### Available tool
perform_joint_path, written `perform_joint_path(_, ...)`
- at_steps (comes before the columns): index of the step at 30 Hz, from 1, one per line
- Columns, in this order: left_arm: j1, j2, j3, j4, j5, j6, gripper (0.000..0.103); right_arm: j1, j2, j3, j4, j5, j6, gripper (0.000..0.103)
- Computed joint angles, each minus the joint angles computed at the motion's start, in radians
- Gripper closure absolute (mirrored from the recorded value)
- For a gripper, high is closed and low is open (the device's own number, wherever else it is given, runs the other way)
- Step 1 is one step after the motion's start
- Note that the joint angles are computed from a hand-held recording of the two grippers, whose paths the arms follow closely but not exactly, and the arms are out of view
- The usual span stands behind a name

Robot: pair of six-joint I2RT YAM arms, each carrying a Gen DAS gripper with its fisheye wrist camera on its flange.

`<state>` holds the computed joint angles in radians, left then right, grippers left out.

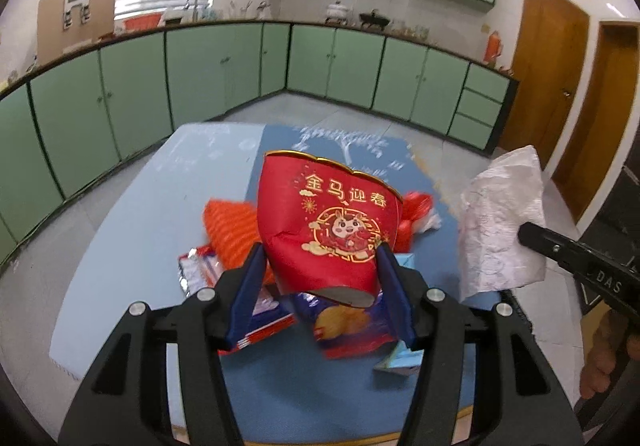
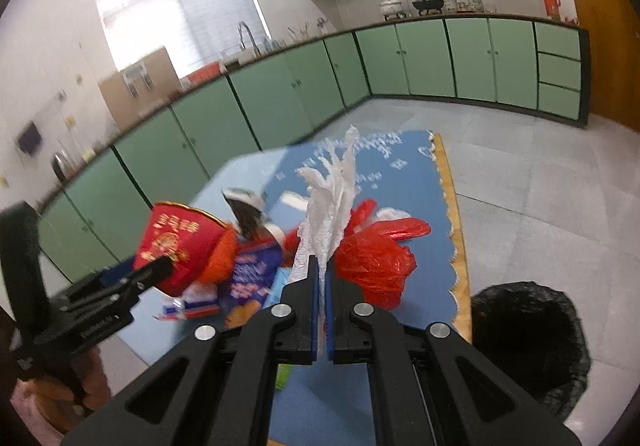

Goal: Collect trash
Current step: 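Grasp the red paper cup with the left gripper while the right gripper holds the red bag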

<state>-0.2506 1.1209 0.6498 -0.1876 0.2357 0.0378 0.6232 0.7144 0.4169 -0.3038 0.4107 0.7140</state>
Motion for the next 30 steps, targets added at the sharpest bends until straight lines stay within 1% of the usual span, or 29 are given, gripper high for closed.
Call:
perform_joint_path(2,-0.033,-0.026,0.011,-0.009,-0.006,-0.009,0.049,-0.038,-0.084,-0.019,-0.009,-0.040,-0.004,0.100)
perform_joint_path(3,-0.049,-0.031,0.016,-0.010,-0.010,-0.014,0.049,-0.049,-0.122,-0.022,-0.029,-0.040,-0.003,0.100)
perform_joint_path(4,-0.069,-0.034,0.024,-0.011,-0.015,-0.020,0.049,-0.044,-0.144,-0.015,-0.058,-0.016,-0.003,0.100)
perform_joint_path(5,-0.082,-0.030,0.024,-0.001,-0.021,-0.023,0.049,-0.026,-0.147,-0.002,-0.087,0.027,-0.007,0.100)
perform_joint_path(6,-0.101,-0.027,0.029,0.002,-0.031,-0.029,0.049,0.014,-0.141,0.012,-0.116,0.092,-0.014,0.100)
perform_joint_path(7,-0.103,-0.026,0.027,0.006,-0.028,-0.027,0.049,0.039,-0.131,0.019,-0.129,0.127,-0.021,0.100)
perform_joint_path(8,-0.114,-0.021,0.029,0.008,-0.031,-0.031,0.049,0.048,-0.126,0.018,-0.128,0.129,-0.024,0.100)
perform_joint_path(9,-0.120,-0.015,0.028,0.012,-0.032,-0.032,0.049,0.043,-0.119,0.009,-0.111,0.106,-0.024,0.100)
perform_joint_path(11,-0.129,0.003,0.028,0.014,-0.036,-0.035,0.049,0.003,-0.079,-0.025,-0.043,0.017,-0.017,0.100)
perform_joint_path(13,-0.123,0.019,0.028,0.015,-0.038,-0.036,0.049,-0.045,0.029,-0.052,0.046,-0.070,-0.016,0.100)
perform_joint_path(14,-0.118,0.026,0.025,0.018,-0.041,-0.036,0.049,-0.061,0.079,-0.047,0.061,-0.101,-0.032,0.100)
perform_joint_path(15,-0.113,0.033,0.022,0.021,-0.046,-0.035,0.049,-0.070,0.163,-0.031,0.079,-0.134,-0.050,0.096)
perform_joint_path(16,-0.103,0.040,0.020,0.021,-0.044,-0.031,0.049,-0.073,0.202,-0.022,0.086,-0.144,-0.058,0.094)
perform_joint_path(17,-0.095,0.049,0.019,0.022,-0.043,-0.031,0.049,-0.074,0.236,-0.015,0.091,-0.165,-0.062,0.084)
perform_joint_path(18,-0.085,0.055,0.016,0.022,-0.041,-0.029,0.049,-0.070,0.229,-0.018,0.095,-0.172,-0.059,0.064)
perform_joint_path(19,-0.078,0.056,0.012,0.024,-0.040,-0.027,0.049,-0.069,0.197,-0.025,0.093,-0.173,-0.055,0.053)
perform_joint_path(20,-0.076,0.059,0.010,0.026,-0.043,-0.028,0.049,-0.061,0.160,-0.028,0.078,-0.157,-0.047,0.037)
perform_joint_path(22,-0.064,0.068,0.002,0.033,-0.032,-0.025,0.049,-0.062,0.087,-0.048,0.060,-0.147,-0.042,0.036)
perform_joint_path(25,-0.060,0.075,-0.003,0.042,-0.023,-0.022,0.049,-0.098,0.034,-0.032,-0.022,-0.118,-0.023,0.036)
perform_joint_path(26,-0.061,0.075,-0.006,0.046,-0.023,-0.020,0.049,-0.118,0.033,-0.032,-0.043,-0.118,-0.017,0.037)
perform_joint_path(27,-0.064,0.074,-0.009,0.049,-0.025,-0.019,0.049,-0.144,0.062,-0.029,-0.060,-0.118,-0.009,0.041)
perform_joint_path(28,-0.067,0.074,-0.010,0.050,-0.027,-0.020,0.049,-0.170,0.099,-0.035,-0.056,-0.126,-0.012,0.044)
perform_joint_path(29,-0.068,0.071,-0.016,0.053,-0.026,-0.020,0.049,-0.188,0.119,-0.045,-0.044,-0.147,-0.013,0.049)
perform_joint_path(30,-0.067,0.072,-0.016,0.053,-0.025,-0.020,0.049,-0.209,0.140,-0.056,-0.022,-0.177,-0.019,0.052)
